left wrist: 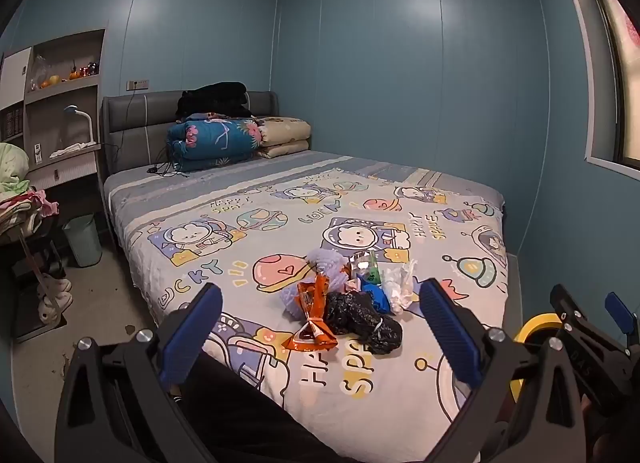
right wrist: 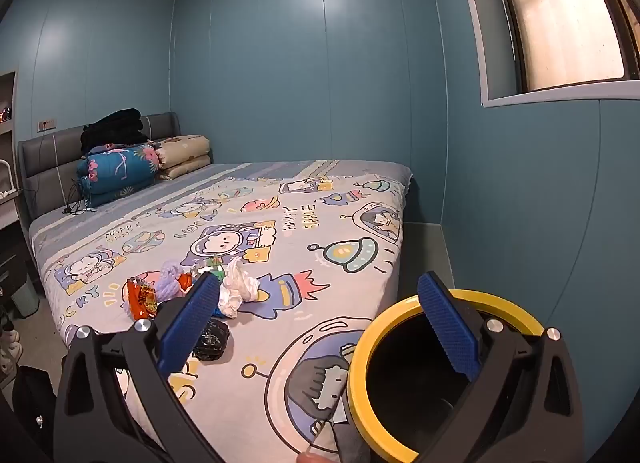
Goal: Collect trash
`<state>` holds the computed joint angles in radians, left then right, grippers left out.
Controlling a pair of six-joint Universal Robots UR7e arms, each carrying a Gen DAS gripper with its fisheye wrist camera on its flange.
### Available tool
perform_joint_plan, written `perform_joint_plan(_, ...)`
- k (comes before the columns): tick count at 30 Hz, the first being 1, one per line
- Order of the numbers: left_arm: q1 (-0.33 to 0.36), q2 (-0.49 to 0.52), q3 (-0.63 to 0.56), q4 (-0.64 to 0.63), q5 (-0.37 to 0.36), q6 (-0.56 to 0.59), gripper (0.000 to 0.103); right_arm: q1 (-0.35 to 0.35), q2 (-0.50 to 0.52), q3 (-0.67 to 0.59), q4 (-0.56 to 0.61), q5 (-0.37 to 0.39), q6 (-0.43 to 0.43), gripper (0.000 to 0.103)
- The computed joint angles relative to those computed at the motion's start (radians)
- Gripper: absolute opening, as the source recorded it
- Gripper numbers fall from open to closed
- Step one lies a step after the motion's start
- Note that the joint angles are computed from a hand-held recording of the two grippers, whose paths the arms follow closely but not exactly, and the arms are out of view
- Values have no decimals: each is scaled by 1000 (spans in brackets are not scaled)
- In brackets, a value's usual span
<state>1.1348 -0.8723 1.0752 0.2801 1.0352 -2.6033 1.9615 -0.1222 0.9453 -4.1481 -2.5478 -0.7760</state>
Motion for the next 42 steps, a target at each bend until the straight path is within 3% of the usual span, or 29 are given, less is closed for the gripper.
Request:
perform_joint_plan(17,-4,-6,21,-27,0,13,95,4,7,-24,25,-8,3,95)
perform_joint_plan(24,-4,-5,19,-29,0,14,95,-3,-10,42,-24,2,3,95)
perform_joint_plan(31,-2,-2,14,-26,3,15,95,-3,13,-22,31,-14,14,95)
perform_joint_plan(42,-1,-1,13,-24,3,14,95,-6,4,-4,27,-12,21,95)
